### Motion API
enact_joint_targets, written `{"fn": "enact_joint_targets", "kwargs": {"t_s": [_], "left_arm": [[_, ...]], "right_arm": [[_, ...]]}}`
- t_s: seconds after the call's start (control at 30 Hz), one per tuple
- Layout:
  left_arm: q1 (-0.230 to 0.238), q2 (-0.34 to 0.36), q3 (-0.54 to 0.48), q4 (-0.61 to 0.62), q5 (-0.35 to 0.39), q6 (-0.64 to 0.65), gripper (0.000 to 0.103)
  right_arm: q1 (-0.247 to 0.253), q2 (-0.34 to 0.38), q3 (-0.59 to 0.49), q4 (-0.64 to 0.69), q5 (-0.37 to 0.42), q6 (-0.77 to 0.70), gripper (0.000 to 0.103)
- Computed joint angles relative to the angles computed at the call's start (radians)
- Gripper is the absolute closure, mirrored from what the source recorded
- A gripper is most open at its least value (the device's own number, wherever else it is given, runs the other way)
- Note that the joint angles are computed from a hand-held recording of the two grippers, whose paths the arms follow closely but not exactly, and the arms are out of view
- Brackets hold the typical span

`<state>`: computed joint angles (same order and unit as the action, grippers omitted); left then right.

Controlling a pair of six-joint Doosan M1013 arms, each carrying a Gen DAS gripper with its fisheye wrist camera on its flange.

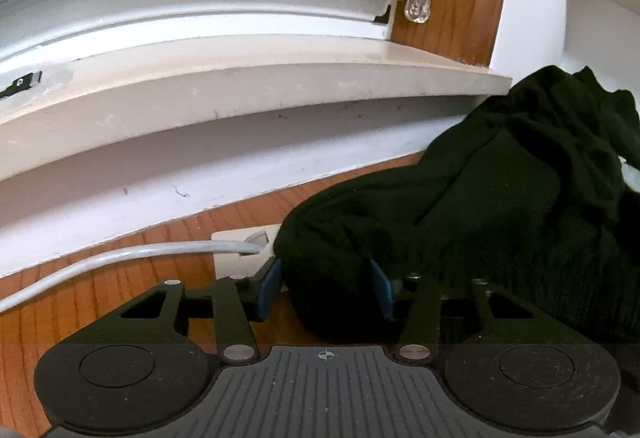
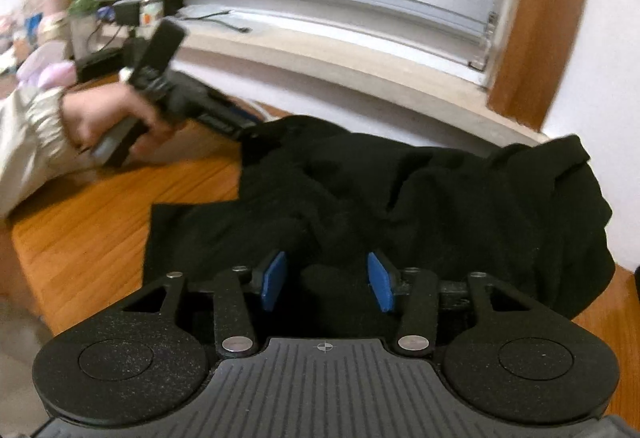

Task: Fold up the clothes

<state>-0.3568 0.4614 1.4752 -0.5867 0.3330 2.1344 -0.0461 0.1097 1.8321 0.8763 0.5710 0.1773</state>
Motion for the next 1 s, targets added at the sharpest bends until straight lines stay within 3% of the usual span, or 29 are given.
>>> {"fn": "enact_joint_targets", "kwargs": {"t_s": [0.07, 0.17, 0.33, 0.4, 0.47, 0.53, 0.6, 0.67, 0.83, 0.93, 1.0], "left_arm": [[0.000, 0.004, -0.003, -0.008, 0.000, 0.005, 0.052], [0.002, 0.007, -0.009, -0.031, 0.013, 0.025, 0.058], [-0.005, 0.004, -0.006, -0.061, 0.001, 0.084, 0.089], [-0.012, -0.004, -0.001, -0.055, -0.015, 0.095, 0.090], [-0.013, -0.016, 0.004, -0.089, -0.028, 0.112, 0.091], [-0.010, -0.044, 0.017, -0.207, -0.052, 0.223, 0.092], [-0.008, -0.077, 0.024, -0.357, -0.068, 0.361, 0.092], [-0.011, -0.109, 0.015, -0.402, -0.076, 0.419, 0.092], [-0.031, -0.179, -0.031, -0.226, -0.124, 0.326, 0.092], [-0.019, -0.226, -0.040, -0.048, -0.161, 0.162, 0.092], [-0.001, -0.255, -0.037, 0.153, -0.181, -0.029, 0.092]], "right_arm": [[-0.004, -0.006, 0.006, 0.007, 0.019, -0.031, 0.045], [-0.009, -0.012, 0.012, 0.009, 0.050, -0.060, 0.040], [0.009, -0.005, 0.025, -0.057, -0.010, -0.070, 0.041], [0.018, 0.007, 0.023, -0.094, -0.035, -0.059, 0.048], [0.027, 0.016, 0.021, -0.141, -0.058, -0.043, 0.078], [0.035, 0.010, 0.025, -0.136, -0.088, -0.033, 0.089], [0.032, -0.013, 0.032, -0.032, -0.116, -0.113, 0.090], [0.023, -0.034, 0.029, 0.104, -0.136, -0.196, 0.091], [0.023, -0.078, -0.028, 0.387, -0.135, -0.347, 0.091], [0.044, -0.099, -0.059, 0.523, -0.116, -0.446, 0.091], [0.064, -0.109, -0.077, 0.581, -0.076, -0.472, 0.091]]}}
